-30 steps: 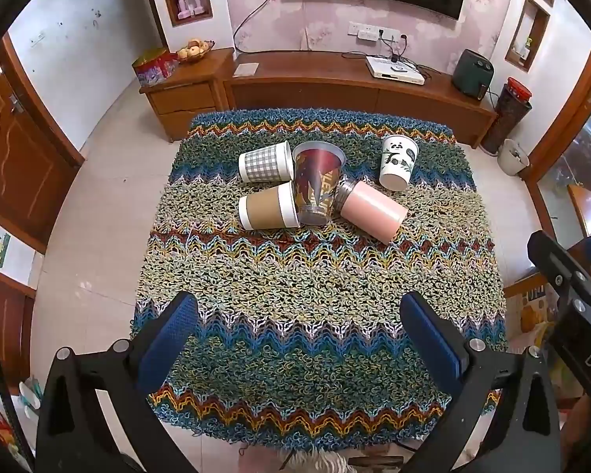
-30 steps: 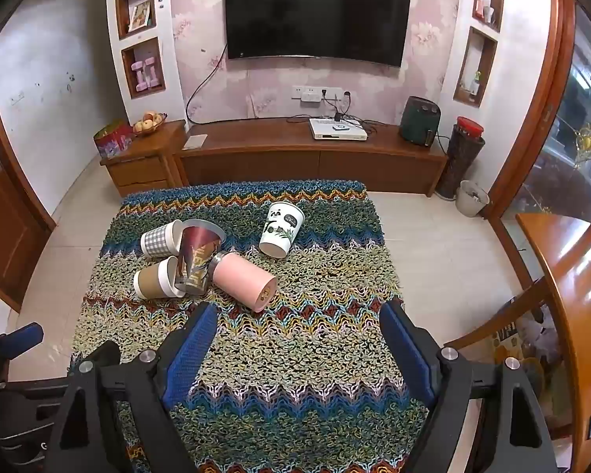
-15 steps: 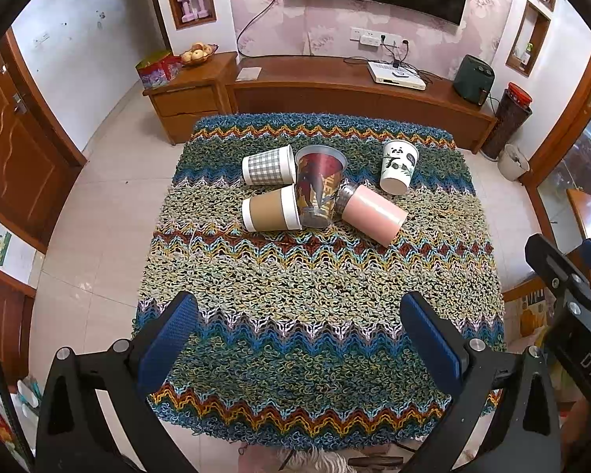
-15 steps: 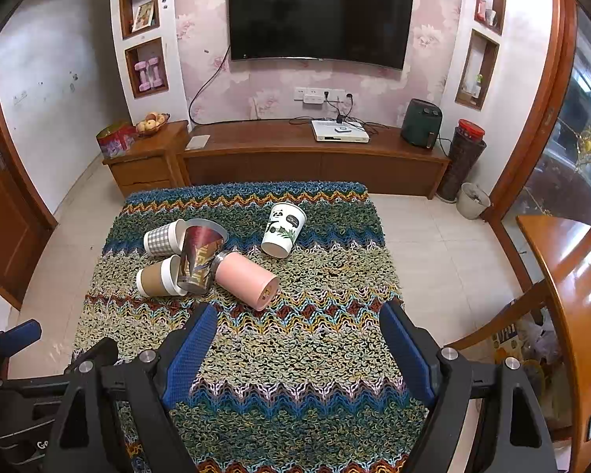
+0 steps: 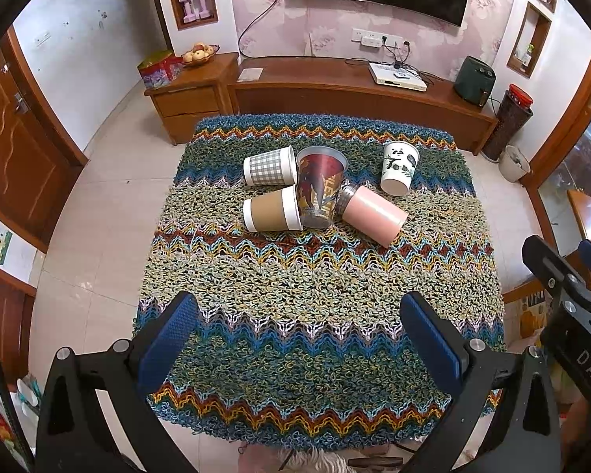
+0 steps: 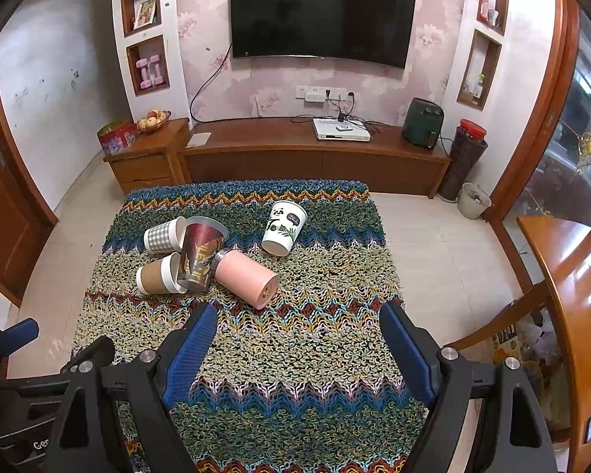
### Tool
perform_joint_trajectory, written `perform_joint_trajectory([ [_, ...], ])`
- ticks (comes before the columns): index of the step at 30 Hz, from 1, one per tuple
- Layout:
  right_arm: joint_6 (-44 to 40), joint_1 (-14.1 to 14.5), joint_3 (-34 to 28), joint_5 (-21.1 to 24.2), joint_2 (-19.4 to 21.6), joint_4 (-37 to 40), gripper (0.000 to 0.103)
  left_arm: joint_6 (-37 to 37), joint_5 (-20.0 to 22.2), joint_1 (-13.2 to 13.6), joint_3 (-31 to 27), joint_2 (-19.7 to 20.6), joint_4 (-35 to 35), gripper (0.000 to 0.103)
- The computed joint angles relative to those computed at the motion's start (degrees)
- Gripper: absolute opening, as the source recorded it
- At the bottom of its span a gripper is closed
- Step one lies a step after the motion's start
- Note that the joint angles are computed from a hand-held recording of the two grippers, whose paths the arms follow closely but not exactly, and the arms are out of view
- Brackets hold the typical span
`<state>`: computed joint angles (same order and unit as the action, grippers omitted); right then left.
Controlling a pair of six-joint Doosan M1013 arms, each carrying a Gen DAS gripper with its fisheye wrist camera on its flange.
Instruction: Flip cup upright
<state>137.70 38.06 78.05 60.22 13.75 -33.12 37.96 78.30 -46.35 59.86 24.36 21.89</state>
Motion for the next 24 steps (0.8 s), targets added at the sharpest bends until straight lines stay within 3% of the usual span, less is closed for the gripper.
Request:
perform_joint_trajectory([
  [24,-1.9,-0.8,0.0,-0.8,0.5,2.0,0.085,-1.3,0.5,-0.2,-0.7,0.6,1.1,0.102],
])
